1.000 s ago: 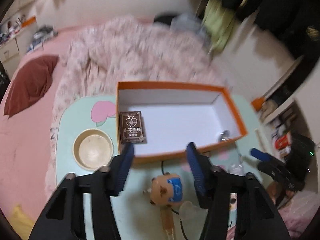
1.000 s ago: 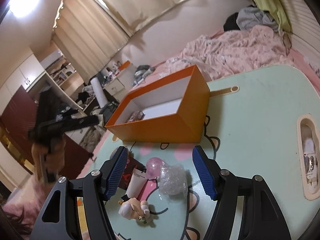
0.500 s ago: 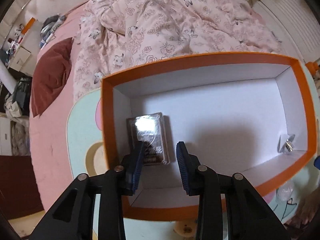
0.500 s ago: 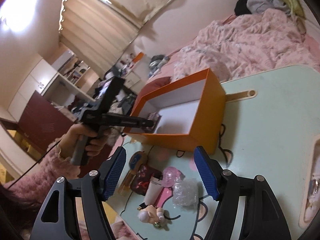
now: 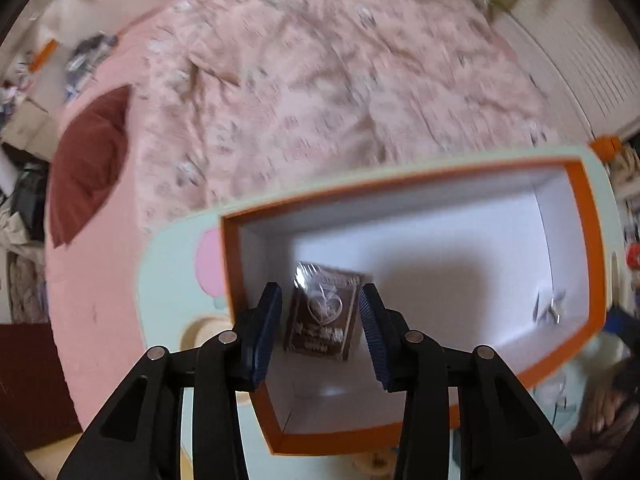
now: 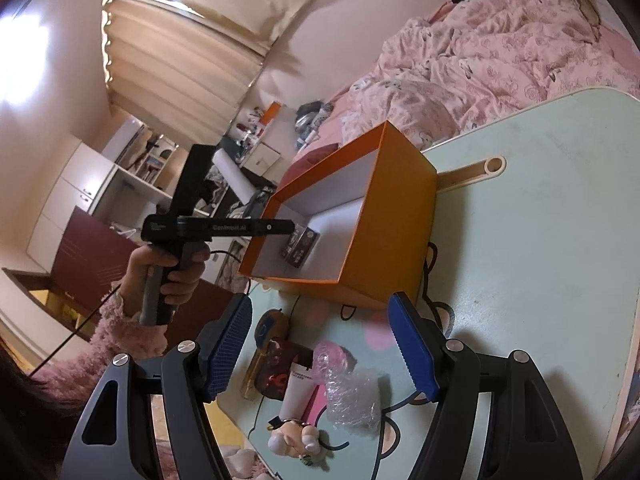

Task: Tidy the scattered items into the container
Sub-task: 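Reach into the box and grasp the brown card case with the left gripper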

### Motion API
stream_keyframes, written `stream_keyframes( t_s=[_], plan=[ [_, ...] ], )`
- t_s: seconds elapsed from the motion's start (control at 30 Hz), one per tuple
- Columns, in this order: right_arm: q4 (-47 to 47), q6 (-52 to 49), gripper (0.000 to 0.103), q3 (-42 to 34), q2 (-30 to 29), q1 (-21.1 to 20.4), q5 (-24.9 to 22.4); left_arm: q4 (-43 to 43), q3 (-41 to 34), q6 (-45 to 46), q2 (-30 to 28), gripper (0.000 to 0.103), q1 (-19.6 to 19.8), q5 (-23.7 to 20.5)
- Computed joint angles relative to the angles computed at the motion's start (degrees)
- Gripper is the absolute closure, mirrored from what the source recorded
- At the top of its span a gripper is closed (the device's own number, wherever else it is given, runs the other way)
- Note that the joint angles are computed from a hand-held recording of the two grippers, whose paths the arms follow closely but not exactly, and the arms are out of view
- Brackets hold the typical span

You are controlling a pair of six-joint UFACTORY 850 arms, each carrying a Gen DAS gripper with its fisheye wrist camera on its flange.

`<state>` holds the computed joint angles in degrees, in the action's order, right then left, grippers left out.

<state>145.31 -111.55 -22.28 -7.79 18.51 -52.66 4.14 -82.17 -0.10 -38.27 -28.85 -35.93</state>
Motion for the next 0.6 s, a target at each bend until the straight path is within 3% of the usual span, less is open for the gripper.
stream_keyframes(
  t_s=[0.2,0.43,0.5,0.53,0.6],
  plan=[
    [-0.51,0.11,0.031,-0.1,-0.67,0.07,-2.1,19.52,1.91,-13.74,-0.71,0.06,-3.55,1.46],
    [0.55,-0.35,0.03,0.42,-0.63,0.09,-2.67,18.51,3.11,-11.83,0.18,0.061,-2.95,2.97],
    [0.77,-0.37,0.03,0.39,-0.79,-0.02,-2.67,21.3,3.54,-12.76,0.0,0.054,-3.74,2.99],
    [0.8,-0.32,0.03,0.26,-0.88,-0.15,-2.54,22.09,3.72,-12.58,-0.1,0.045,-4.24,3.02],
    [1.05,-0.41,0.03,0.19,-0.97,-0.19,-2.44,23.25,4.28,-14.6,0.08,0.045,-4.46,3.91]
  ],
)
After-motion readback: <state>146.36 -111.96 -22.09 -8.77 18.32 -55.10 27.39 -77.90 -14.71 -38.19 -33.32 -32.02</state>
